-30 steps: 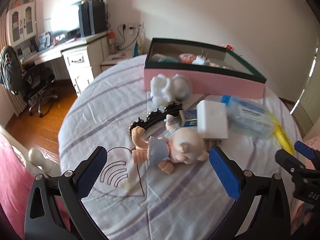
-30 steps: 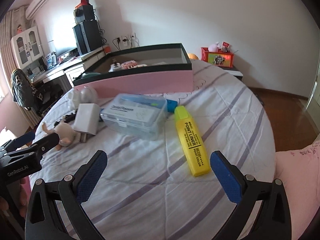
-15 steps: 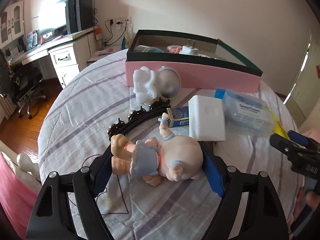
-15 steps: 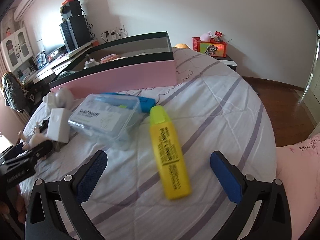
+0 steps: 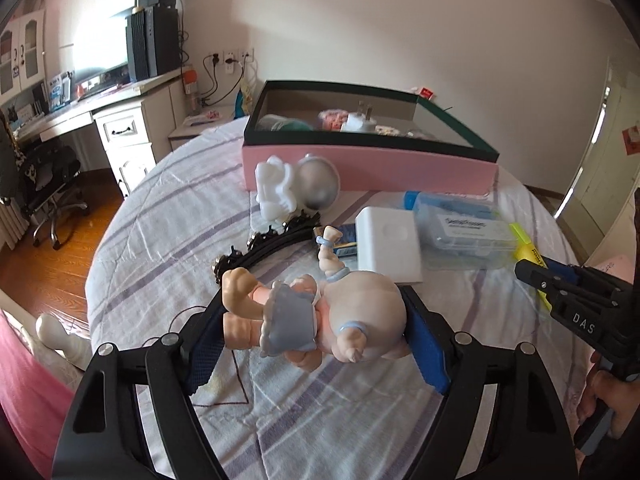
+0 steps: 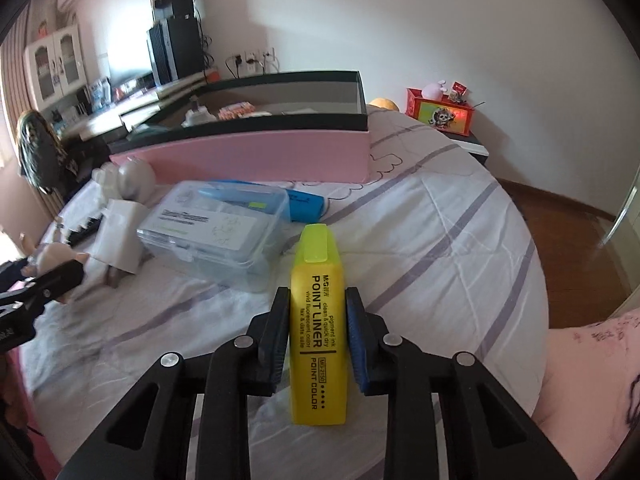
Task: Organize rigid objects
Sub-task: 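Carry doll and highlighter into the pink box and open both tools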
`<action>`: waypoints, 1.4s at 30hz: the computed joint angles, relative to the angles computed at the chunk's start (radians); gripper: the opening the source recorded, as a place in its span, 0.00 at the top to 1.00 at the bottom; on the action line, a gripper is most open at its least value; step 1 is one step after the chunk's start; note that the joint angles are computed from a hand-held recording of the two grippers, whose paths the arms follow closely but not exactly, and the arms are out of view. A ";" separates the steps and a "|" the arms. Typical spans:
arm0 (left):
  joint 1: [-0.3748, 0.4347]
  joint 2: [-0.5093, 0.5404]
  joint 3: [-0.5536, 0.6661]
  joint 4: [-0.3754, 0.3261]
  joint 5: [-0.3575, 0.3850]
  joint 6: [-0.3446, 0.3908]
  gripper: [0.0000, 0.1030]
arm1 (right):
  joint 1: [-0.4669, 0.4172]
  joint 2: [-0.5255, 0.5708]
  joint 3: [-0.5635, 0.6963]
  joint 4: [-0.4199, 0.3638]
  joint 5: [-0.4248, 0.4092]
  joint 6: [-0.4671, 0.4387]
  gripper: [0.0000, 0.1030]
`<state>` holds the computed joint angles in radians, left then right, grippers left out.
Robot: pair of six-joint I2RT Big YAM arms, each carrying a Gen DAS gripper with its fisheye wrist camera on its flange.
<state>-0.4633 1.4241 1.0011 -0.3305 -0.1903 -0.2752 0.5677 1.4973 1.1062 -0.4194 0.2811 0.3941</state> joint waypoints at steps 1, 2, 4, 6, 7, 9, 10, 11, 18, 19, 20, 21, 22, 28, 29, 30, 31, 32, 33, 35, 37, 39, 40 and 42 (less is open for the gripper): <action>-0.001 -0.007 -0.004 0.004 0.000 0.002 0.21 | 0.004 -0.013 -0.011 0.010 0.001 0.004 0.74; -0.003 -0.016 -0.008 0.006 -0.001 0.005 0.21 | 0.009 -0.024 -0.015 0.015 -0.005 0.007 0.74; -0.007 -0.035 -0.015 0.010 -0.001 0.011 0.21 | 0.020 -0.040 -0.020 0.028 -0.002 0.010 0.74; -0.010 -0.051 -0.014 0.012 0.000 0.019 0.21 | 0.029 -0.058 -0.021 0.037 -0.004 0.003 0.74; -0.012 -0.061 -0.013 0.015 0.001 0.025 0.21 | 0.036 -0.070 -0.020 0.045 -0.007 -0.003 0.74; -0.012 -0.063 0.006 0.009 0.007 0.038 0.21 | 0.041 -0.077 -0.012 0.055 -0.020 -0.011 0.74; -0.013 -0.065 0.012 0.011 0.011 0.045 0.21 | 0.042 -0.078 -0.008 0.061 -0.029 -0.016 0.74; -0.013 -0.064 0.025 0.010 0.021 0.055 0.21 | 0.043 -0.078 0.003 0.067 -0.038 -0.026 0.74; 0.003 0.009 0.167 -0.005 0.080 0.162 0.21 | 0.018 -0.026 0.117 0.071 -0.097 -0.097 0.74; 0.012 0.035 0.207 -0.016 0.087 0.177 0.21 | 0.012 -0.014 0.137 0.066 -0.102 -0.105 0.74; 0.018 0.056 0.237 -0.027 0.091 0.184 0.21 | 0.002 0.007 0.170 0.059 -0.111 -0.120 0.74; 0.026 0.082 0.277 -0.043 0.093 0.194 0.21 | -0.007 0.027 0.201 0.048 -0.117 -0.135 0.74; 0.034 0.107 0.314 -0.057 0.096 0.203 0.21 | -0.020 0.058 0.250 0.028 -0.122 -0.155 0.74; 0.090 0.320 0.613 -0.205 0.123 0.264 0.21 | -0.079 0.220 0.485 -0.074 -0.162 -0.204 0.74; 0.101 0.374 0.689 -0.249 0.121 0.260 0.21 | -0.091 0.262 0.543 -0.107 -0.174 -0.203 0.74; 0.107 0.412 0.743 -0.283 0.122 0.262 0.21 | -0.098 0.292 0.583 -0.125 -0.176 -0.205 0.74; 0.118 0.465 0.819 -0.330 0.130 0.266 0.21 | -0.103 0.328 0.631 -0.154 -0.172 -0.214 0.74; 0.124 0.499 0.867 -0.358 0.126 0.261 0.21 | -0.108 0.376 0.699 -0.210 -0.175 -0.224 0.74; 0.128 0.533 0.913 -0.388 0.121 0.263 0.21 | -0.115 0.412 0.748 -0.241 -0.187 -0.226 0.74; 0.141 0.601 1.003 -0.447 0.130 0.268 0.21 | -0.120 0.492 0.861 -0.330 -0.180 -0.244 0.74; 0.150 0.663 1.084 -0.513 0.137 0.266 0.21 | -0.128 0.561 0.952 -0.396 -0.179 -0.251 0.74; 0.156 0.708 1.140 -0.554 0.137 0.263 0.21 | -0.137 0.609 1.023 -0.445 -0.190 -0.241 0.74; 0.157 0.719 1.150 -0.565 0.133 0.258 0.21 | -0.140 0.633 1.056 -0.469 -0.192 -0.241 0.74; 0.158 0.737 1.165 -0.581 0.131 0.256 0.21 | -0.146 0.672 1.111 -0.511 -0.198 -0.240 0.74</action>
